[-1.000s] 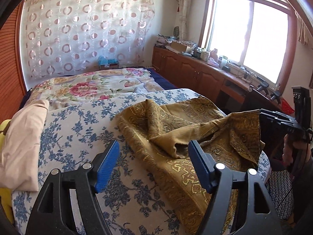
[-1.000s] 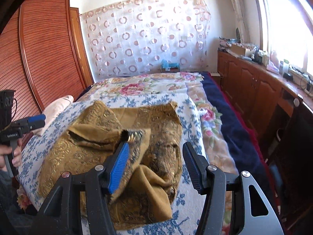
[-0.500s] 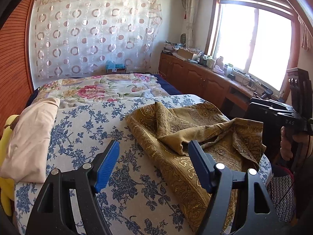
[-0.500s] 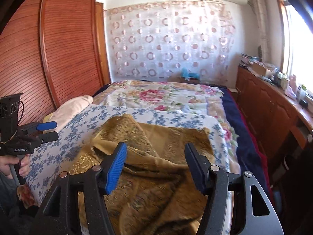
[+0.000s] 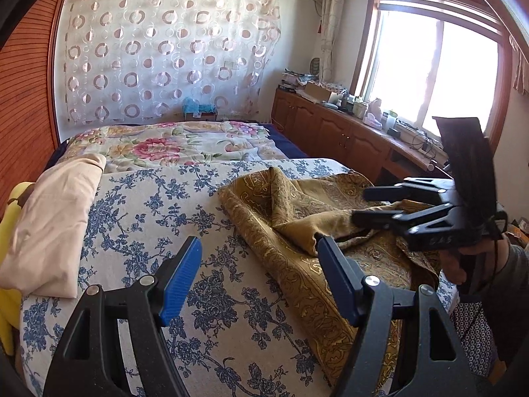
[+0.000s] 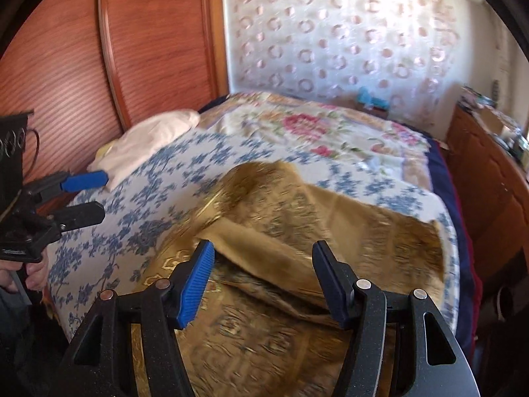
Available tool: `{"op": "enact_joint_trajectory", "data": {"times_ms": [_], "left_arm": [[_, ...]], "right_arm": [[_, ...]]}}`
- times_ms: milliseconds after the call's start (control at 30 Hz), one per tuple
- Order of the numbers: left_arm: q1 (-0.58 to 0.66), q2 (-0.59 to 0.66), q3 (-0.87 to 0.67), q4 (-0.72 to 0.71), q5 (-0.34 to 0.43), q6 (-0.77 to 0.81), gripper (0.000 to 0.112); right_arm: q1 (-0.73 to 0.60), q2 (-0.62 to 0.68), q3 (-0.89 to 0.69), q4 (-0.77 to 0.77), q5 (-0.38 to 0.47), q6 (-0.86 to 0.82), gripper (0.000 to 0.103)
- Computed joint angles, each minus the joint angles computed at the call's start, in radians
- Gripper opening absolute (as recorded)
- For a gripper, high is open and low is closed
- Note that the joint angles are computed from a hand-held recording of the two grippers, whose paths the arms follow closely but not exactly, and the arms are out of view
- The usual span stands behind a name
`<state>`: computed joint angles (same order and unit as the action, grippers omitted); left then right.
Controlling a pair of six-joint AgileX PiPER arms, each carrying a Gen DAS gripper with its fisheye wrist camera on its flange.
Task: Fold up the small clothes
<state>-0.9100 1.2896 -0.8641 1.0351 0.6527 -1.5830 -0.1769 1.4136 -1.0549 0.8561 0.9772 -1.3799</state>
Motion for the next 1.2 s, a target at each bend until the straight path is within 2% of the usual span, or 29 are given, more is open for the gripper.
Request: {"op": "enact_joint_trajectory", "data": {"times_ms": [167, 433, 467, 500, 533, 700, 800, 1000, 1133, 1167, 1200], "left_arm": [[-0.010, -0.001, 0.002, 0.010, 0.013, -0.010, 0.074], [-0.006, -0.006, 0.018, 0.008, 0.003, -0.022, 0.074], [-0.004, -0.007, 0.020, 0.006, 0.000, -0.020, 0.074], [-0.003, -0.006, 0.021, 0.006, -0.002, -0.020, 0.074], [-0.004, -0.006, 0.021, 0.005, -0.002, -0.019, 0.074], [-0.002, -0.006, 0.023, 0.005, -0.007, -0.021, 0.074], [-0.002, -0.005, 0.023, 0.005, -0.008, -0.023, 0.074], [0.004, 0.007, 0.024, 0.005, -0.025, -0.024, 0.074], [0.008, 0.020, 0.020, -0.005, -0.037, -0.014, 0.074], [0.010, 0.021, 0.020, -0.008, -0.040, -0.010, 0.074], [0.010, 0.024, 0.018, -0.012, -0.040, -0.005, 0.074]], "right_arm": [[0.126, 0.092, -0.060, -0.080, -0.039, 0.113, 0.064], [0.209, 0.180, -0.125, -0.181, -0.109, 0.206, 0.062], [0.199, 0.189, -0.139, -0.172, -0.109, 0.198, 0.040], [0.189, 0.199, -0.158, -0.169, -0.102, 0.197, 0.026], [0.189, 0.208, -0.176, -0.168, -0.105, 0.207, 0.006], [0.097, 0.224, -0.277, -0.100, -0.082, 0.187, 0.004], [0.045, 0.269, -0.408, -0.117, -0.056, 0.244, 0.004], [-0.005, 0.417, -0.699, -0.258, -0.049, 0.441, 0.004], [0.029, 0.508, -0.834, -0.412, -0.062, 0.625, 0.004], [0.040, 0.532, -0.869, -0.457, -0.053, 0.677, 0.005], [0.053, 0.557, -0.907, -0.489, -0.031, 0.718, 0.010]]}}
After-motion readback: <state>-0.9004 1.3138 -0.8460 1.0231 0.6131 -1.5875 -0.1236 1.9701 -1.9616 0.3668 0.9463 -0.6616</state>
